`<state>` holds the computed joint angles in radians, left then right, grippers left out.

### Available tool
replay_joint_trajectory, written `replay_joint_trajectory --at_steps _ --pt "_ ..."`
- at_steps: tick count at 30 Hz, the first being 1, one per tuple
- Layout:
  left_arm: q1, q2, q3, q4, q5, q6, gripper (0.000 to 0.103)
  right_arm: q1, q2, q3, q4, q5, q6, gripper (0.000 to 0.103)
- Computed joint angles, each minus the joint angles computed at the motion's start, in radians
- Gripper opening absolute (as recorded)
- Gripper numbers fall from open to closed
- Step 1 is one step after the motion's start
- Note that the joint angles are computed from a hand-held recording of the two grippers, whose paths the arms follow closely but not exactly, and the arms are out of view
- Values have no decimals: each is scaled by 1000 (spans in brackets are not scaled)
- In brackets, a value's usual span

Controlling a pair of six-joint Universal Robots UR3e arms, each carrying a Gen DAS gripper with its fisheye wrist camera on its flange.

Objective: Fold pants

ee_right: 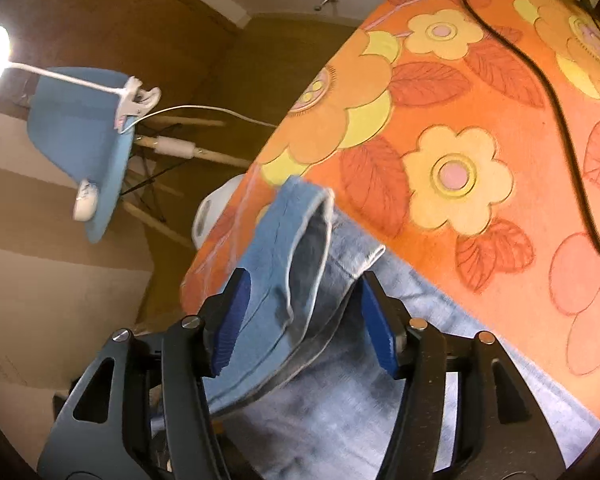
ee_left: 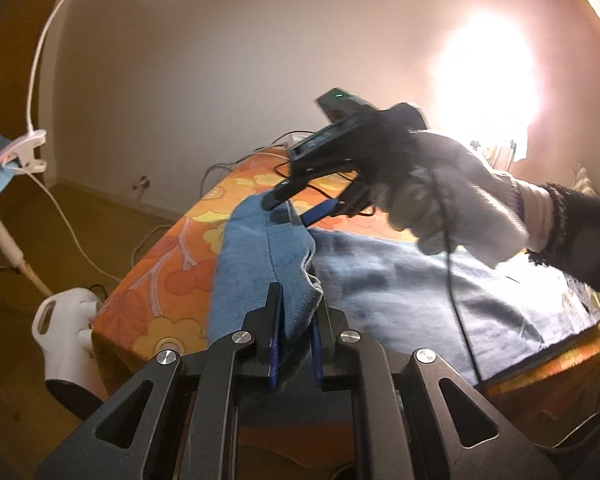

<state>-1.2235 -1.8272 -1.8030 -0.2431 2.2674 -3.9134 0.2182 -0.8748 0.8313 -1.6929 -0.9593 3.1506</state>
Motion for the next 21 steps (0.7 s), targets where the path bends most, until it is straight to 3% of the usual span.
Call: replay_joint_trajectory --at_steps 8,11,17,21 --pt "-19 17 -13 -14 19 -27 11 16 41 -53 -15 -62 62 59" --pt "-19 32 -32 -8 29 -41 11 9 -4 6 -71 -86 93 59" --pt "-19 34 -38 -3 27 -42 11 -11 34 -39 -16 -54 80 60" --pt "-17 28 -32 -12 15 -39 11 6 37 -25 -54 -47 81 61"
